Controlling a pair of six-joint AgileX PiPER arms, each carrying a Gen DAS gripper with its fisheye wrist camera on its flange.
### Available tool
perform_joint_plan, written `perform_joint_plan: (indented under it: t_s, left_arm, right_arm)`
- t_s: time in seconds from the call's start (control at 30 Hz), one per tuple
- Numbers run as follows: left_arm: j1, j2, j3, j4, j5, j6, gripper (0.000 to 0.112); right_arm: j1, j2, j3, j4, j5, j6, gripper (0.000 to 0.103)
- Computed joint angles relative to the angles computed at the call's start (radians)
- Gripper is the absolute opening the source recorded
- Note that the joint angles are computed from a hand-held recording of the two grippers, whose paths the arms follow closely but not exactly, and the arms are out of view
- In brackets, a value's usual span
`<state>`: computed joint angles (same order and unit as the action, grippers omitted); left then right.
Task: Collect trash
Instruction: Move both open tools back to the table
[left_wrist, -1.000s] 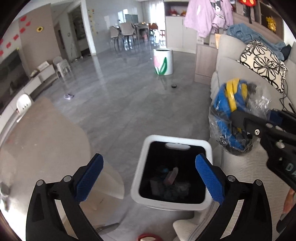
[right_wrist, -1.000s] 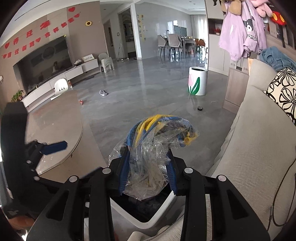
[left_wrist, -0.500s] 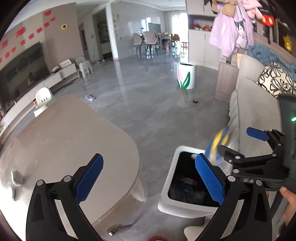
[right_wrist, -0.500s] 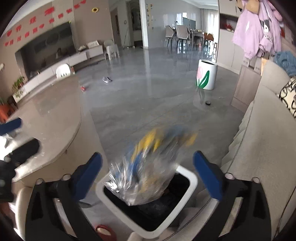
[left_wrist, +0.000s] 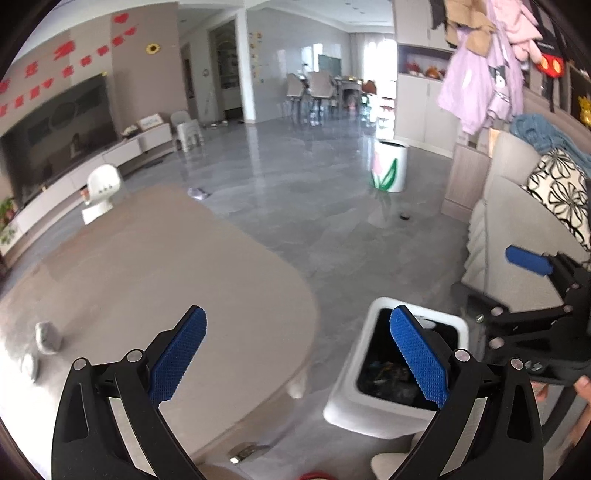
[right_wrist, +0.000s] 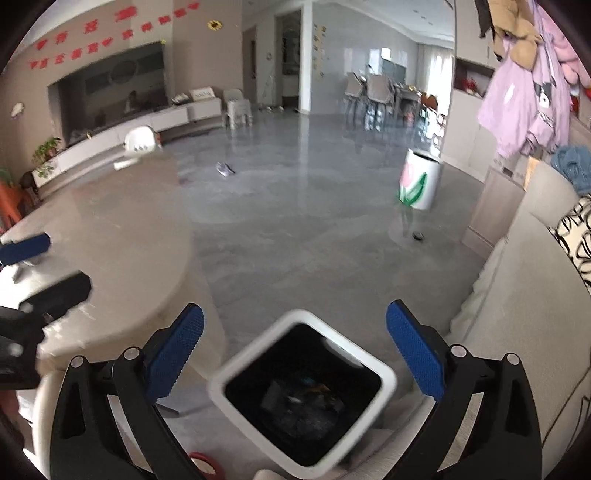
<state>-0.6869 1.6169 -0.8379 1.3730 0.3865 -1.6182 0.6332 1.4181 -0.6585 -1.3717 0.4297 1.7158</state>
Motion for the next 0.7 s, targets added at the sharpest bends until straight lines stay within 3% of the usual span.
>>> perform_joint_plan:
  t_s: [0.27, 0.47, 0.57, 0.7]
  left_arm:
    - [0.201, -0.167, 0.151, 0.031, -0.029, 0.018, 0.098]
    - [0.462, -0.283, 0.240, 0.034, -0.146, 0.068, 0.098]
    - [0.579, -0.308, 0.268, 0.099, -0.176, 0.042, 0.098]
    - [0.792, -0.326, 0.290, 0.235, -0.276, -0.035, 0.098]
  right_arm:
    - [0.183, 0.149, -0.226, 0.069, 0.017, -0.126, 0.099]
    - [0.295, 0.298, -0.456, 0.186, 0.018, -0.302, 0.099]
    - [0.343, 0.388, -0.603, 0.247, 0.046, -0.419, 0.099]
    - [0.372, 0.521, -0.830, 0.390, 0.041, -0.610, 0.099]
